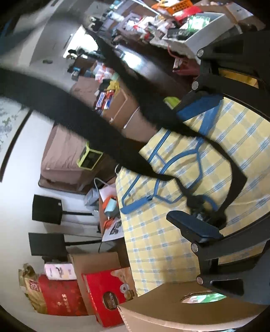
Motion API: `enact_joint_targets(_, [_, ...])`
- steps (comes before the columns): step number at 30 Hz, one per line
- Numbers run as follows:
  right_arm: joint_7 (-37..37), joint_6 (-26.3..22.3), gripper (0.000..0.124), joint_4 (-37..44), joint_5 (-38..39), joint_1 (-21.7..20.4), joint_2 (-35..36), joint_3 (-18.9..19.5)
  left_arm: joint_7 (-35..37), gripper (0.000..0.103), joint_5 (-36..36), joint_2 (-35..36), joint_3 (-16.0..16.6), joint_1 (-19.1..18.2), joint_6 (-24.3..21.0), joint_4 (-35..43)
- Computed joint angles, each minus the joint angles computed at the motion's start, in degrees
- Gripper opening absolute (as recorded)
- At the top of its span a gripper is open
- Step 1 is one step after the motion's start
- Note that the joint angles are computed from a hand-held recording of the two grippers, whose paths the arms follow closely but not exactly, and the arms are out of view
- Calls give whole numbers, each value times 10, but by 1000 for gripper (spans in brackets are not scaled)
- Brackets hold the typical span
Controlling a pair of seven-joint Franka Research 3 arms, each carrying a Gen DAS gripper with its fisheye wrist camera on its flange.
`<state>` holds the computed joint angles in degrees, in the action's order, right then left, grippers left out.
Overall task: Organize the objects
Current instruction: 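Lift the black strap harness off the table with the right gripper, then grasp the black strap with the left gripper while the right gripper opens and releases it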
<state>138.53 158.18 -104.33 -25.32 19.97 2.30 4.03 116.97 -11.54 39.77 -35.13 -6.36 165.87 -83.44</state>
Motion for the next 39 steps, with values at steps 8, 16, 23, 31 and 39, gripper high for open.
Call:
enact_joint_targets(8, [34,5,4,-22,-42,-11,-34,7,-76,45,39,55,77,-67,-70,116])
enact_joint_targets(16, [85,0,4,-65,-73,-42,-54,21,-53,1,-7,32,53,-42,-73,105])
enact_joint_targets(23, [88,2,4,-87,-38,-48,-24,12,-5,1,-76,-19,9,9,-76,78])
enact_joint_targets(31, [47,33,4,-76,30,-21,22,-5,32,1,-131,-71,22,12,-95,76])
enact_joint_targets(39, [-7,43,7,-27,77,18,65,-18,19,1,-149,-96,66,0,-132,84])
